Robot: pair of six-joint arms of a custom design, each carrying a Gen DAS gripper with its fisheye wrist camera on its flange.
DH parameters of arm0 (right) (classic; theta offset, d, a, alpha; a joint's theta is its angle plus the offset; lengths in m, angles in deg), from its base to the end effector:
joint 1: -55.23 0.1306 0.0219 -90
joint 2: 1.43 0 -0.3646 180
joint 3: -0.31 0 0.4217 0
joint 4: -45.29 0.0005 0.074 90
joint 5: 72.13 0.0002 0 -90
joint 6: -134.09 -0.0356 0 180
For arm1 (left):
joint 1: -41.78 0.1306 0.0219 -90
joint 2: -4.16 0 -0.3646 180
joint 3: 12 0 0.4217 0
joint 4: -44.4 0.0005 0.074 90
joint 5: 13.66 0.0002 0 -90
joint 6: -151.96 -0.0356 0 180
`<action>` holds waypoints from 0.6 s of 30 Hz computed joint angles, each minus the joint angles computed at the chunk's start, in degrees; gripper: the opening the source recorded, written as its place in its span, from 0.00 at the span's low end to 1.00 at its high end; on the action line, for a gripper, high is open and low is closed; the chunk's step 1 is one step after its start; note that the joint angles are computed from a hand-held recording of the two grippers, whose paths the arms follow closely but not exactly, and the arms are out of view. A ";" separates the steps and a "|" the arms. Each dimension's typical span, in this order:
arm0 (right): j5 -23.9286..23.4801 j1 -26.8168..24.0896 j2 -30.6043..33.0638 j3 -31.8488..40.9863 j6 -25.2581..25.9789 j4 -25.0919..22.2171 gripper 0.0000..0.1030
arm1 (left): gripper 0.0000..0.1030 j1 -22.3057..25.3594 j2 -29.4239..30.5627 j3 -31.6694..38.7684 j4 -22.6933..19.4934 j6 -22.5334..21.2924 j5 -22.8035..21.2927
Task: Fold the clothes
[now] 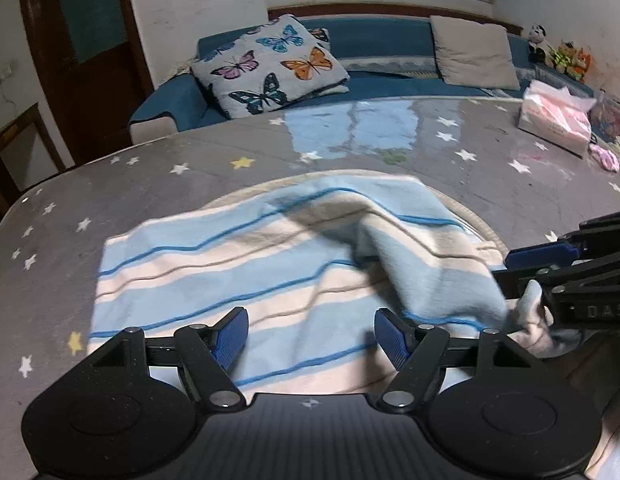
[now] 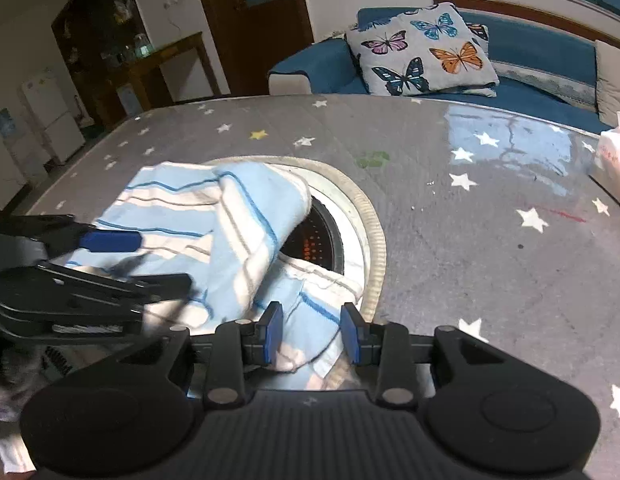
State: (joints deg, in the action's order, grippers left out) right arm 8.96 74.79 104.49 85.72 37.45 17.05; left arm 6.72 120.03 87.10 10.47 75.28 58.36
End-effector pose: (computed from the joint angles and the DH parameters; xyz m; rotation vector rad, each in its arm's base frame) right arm 0.5531 0.2018 0.2513 -0.3464 2.4222 0.3942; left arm 0.5405 -0.3665 0.2534 0.3187 2.3767 -0.0048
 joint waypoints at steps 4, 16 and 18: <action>1.34 0.28 0.80 0.70 -0.83 -0.10 0.30 | 0.70 1.51 -1.33 -1.07 0.14 0.86 -1.51; 8.69 1.37 0.78 1.87 2.41 1.80 0.03 | 0.71 6.56 -1.84 -1.08 -2.40 3.45 -7.58; 11.41 0.88 0.47 2.38 2.57 3.52 0.02 | 0.71 7.39 -1.35 -0.57 -2.88 3.64 -8.47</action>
State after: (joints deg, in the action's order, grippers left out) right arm 20.37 75.68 104.95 88.10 40.03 20.56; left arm 14.11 118.68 86.52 7.59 78.92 49.89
